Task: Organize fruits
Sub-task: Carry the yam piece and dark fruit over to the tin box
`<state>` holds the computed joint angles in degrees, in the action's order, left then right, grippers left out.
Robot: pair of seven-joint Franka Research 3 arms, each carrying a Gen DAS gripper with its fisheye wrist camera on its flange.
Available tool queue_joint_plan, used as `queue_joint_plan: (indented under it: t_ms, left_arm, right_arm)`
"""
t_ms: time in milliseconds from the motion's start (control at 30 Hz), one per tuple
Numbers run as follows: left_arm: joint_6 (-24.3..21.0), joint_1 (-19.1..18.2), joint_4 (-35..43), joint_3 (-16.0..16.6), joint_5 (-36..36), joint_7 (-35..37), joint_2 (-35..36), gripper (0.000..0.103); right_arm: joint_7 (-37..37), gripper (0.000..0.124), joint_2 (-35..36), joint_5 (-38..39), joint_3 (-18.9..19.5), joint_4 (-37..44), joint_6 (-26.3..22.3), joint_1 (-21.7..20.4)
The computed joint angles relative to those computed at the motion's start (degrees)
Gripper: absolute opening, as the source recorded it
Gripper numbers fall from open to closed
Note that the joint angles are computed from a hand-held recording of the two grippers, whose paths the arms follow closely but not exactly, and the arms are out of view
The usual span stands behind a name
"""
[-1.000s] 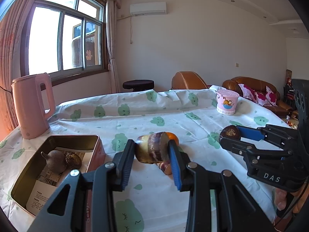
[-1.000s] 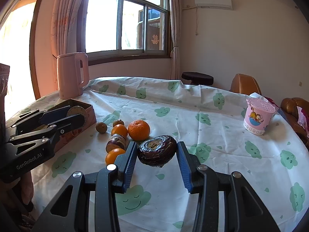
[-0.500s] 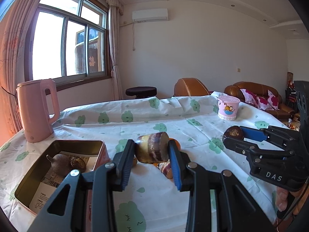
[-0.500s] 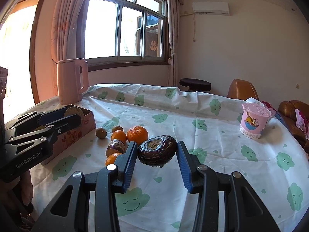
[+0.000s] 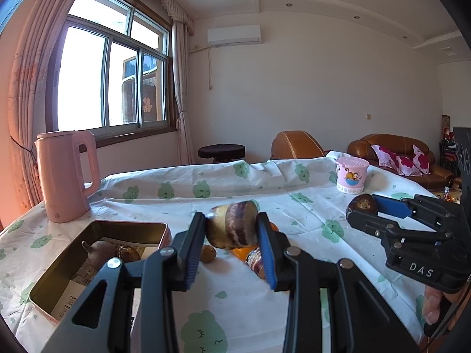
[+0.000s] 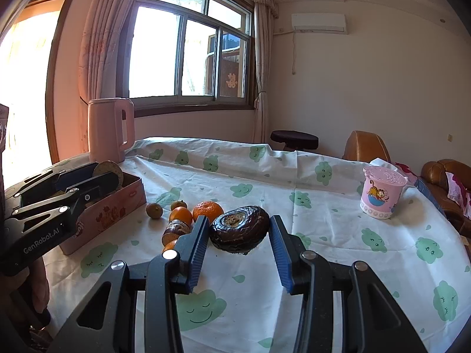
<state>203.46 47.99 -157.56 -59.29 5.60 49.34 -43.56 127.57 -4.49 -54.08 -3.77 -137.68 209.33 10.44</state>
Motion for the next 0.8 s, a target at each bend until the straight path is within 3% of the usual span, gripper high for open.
queue_joint_plan:
  t_ms: [267,400,533,800]
  left_arm:
    - [1.03,1.14,-0.81,-1.5,-1.17,-1.39,-3.08,0.037]
    - [-0.54,0.89,-1.08,-0.86,-0.44,-2.17,-4.11,0.037]
    - [-2.03,1.12,-1.68,0.06,0.68,-3.5,-5.43,0.037]
    - [-3.96,0.18,-3.31,4.18,3.54,-5.13,-5.48,0.037]
  right_arm:
    - [-8.26,0.044,-1.14,8.58,0.87,-2.94,1.11,0.68]
    - [-10.93,0.044,-1.48,10.68,0.68,-3.48,0.7,1.66]
    - [-6.14,0.044,-0.66,6.44,-0.75,-1.81,0.78,2.7]
    - [-3.79,0.044,0.25,3.19,1.5,1.03,-0.66,3.33]
